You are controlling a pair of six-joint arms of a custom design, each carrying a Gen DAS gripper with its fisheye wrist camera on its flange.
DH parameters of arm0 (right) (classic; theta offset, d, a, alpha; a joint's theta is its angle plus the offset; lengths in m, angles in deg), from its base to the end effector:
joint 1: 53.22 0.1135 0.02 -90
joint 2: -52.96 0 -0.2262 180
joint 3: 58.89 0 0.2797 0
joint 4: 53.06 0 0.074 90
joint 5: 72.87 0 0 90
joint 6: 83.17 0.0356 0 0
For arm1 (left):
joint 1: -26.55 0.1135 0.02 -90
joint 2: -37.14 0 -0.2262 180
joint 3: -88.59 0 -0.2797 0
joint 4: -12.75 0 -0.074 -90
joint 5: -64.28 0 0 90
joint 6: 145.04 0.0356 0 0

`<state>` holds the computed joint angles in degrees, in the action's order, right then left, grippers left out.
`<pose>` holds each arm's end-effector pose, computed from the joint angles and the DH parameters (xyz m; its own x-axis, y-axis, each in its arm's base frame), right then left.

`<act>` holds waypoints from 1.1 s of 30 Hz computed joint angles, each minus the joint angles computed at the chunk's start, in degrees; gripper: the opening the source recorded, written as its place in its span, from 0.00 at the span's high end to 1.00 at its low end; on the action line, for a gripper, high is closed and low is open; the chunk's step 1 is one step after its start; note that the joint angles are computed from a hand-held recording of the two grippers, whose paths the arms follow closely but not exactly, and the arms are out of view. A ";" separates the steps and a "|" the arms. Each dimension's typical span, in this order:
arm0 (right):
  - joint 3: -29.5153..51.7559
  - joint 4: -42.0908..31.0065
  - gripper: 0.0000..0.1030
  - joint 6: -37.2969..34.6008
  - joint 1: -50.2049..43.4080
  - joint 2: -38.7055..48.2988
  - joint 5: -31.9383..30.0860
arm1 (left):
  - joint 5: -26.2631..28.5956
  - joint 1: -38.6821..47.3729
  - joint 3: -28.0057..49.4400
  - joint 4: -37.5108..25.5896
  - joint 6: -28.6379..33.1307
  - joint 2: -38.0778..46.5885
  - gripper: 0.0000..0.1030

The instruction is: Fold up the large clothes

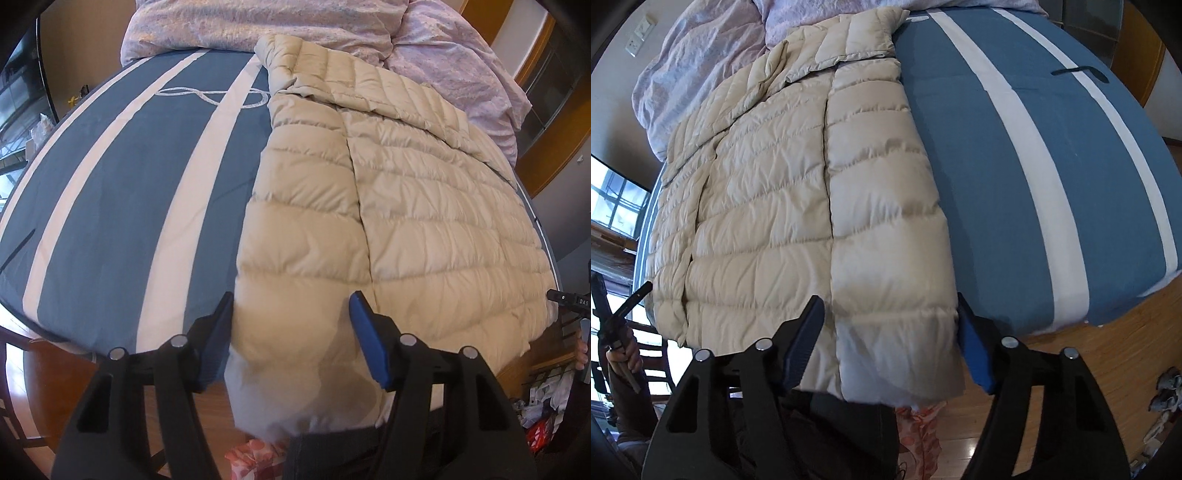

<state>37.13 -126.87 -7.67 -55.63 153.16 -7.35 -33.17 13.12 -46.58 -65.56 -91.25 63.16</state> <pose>0.3615 -0.0004 0.2117 -0.9341 -0.1888 -0.3029 -0.2910 0.8941 0.3403 0.1343 -0.0273 0.2087 -0.7744 -0.4173 -0.4755 -0.3609 0.9087 -0.2097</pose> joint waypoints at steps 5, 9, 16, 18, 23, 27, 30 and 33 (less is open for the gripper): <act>-1.37 -0.39 0.44 -0.94 -1.07 -1.13 -0.74 | -1.63 -3.28 0.04 -1.97 -2.83 -1.18 0.42; -1.98 -0.22 0.56 -1.03 -1.09 -1.49 -1.43 | -3.74 -6.16 0.76 -2.75 -5.27 0.25 0.50; -1.55 -0.33 0.75 -0.79 -1.13 -0.65 -3.06 | -7.47 -11.22 1.85 -3.42 -9.31 3.04 0.67; -1.59 -0.27 0.82 -0.18 -0.86 -0.62 -3.49 | -7.85 -12.46 2.05 -3.45 -10.48 3.40 0.77; -0.95 0.16 0.89 0.92 -0.45 -0.96 -3.76 | -11.02 -16.63 3.93 -3.98 -12.10 5.89 0.88; 0.10 0.73 0.90 1.95 -0.43 -1.25 -3.65 | -12.08 -17.04 5.59 -4.42 -12.08 7.09 0.91; 0.98 1.30 0.90 2.75 -0.26 -1.58 -3.35 | -13.07 -16.74 7.11 -4.86 -11.78 7.76 0.92; 1.88 2.11 0.90 3.74 0.25 -1.98 -2.72 | -14.14 -16.41 8.73 -5.36 -11.39 8.54 0.92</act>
